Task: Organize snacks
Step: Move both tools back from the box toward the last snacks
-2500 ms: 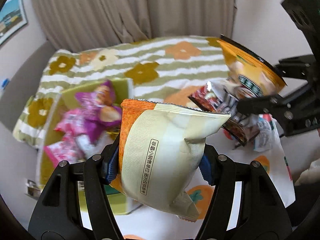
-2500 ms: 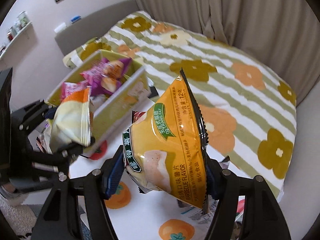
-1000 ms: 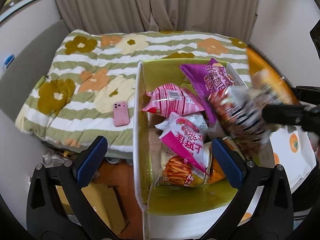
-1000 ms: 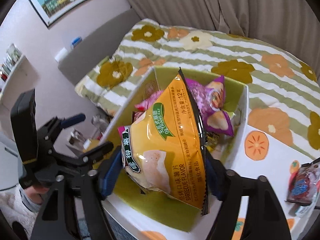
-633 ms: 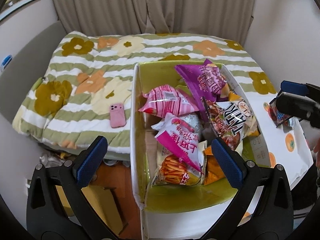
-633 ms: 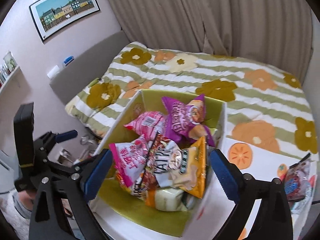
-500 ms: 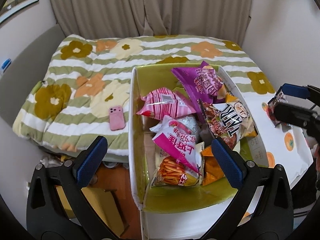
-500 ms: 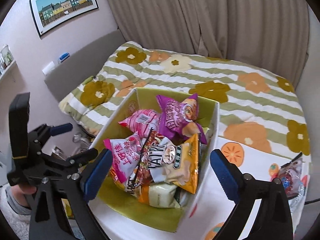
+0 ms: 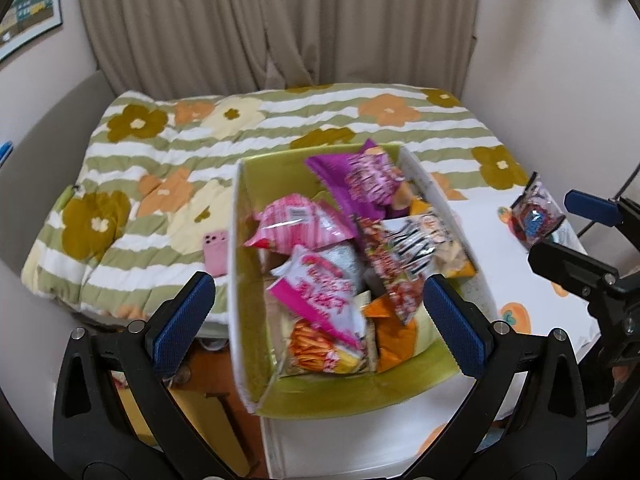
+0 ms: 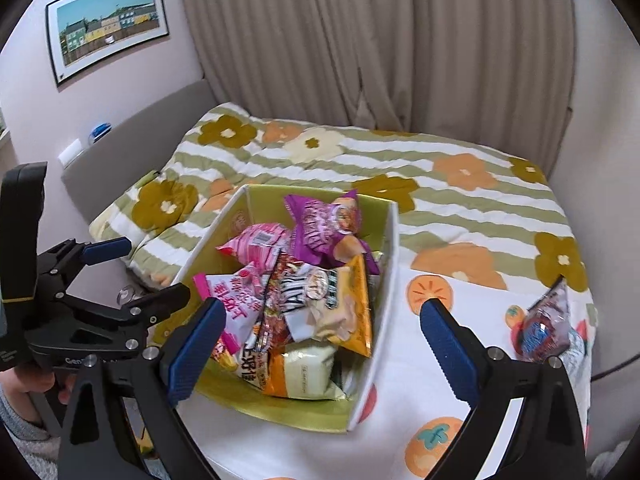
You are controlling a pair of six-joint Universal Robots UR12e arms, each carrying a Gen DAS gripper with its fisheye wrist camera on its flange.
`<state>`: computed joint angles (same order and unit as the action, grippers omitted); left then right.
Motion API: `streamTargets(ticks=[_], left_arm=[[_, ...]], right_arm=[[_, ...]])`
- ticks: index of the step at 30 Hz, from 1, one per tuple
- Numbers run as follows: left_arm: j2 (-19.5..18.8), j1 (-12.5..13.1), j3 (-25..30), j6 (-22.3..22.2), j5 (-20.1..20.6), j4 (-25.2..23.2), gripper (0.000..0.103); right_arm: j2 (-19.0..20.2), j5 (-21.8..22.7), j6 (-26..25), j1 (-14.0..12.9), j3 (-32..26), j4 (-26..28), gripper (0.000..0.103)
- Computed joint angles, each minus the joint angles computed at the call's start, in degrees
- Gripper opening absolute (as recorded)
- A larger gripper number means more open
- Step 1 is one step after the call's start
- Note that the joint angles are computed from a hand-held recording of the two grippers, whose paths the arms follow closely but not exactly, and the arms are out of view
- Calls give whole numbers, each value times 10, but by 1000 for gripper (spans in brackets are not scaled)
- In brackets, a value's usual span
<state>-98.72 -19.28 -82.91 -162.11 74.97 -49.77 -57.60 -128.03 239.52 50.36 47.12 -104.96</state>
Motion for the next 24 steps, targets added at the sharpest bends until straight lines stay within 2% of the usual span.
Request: streamTargets(ticks=[5,12,15,18,24], left_arm=[[-2,-13,5,20,-28,-5,103],[-16,-44,26,33,-55,-26,103],[-23,-61,34,30,-57,-26,103],[-36,-82,51,21,-54,-27,103],[-79,-131,106,-11,-55,-63,103]], right_arm=[[-17,-32,60,9,15,33,97],[-61,-75,191,22,51,139,97],[-86,-89,254,25,74,201,97],[-116,-89,300,24,108,241,97],[-188,-65,339,13,203,243,97]])
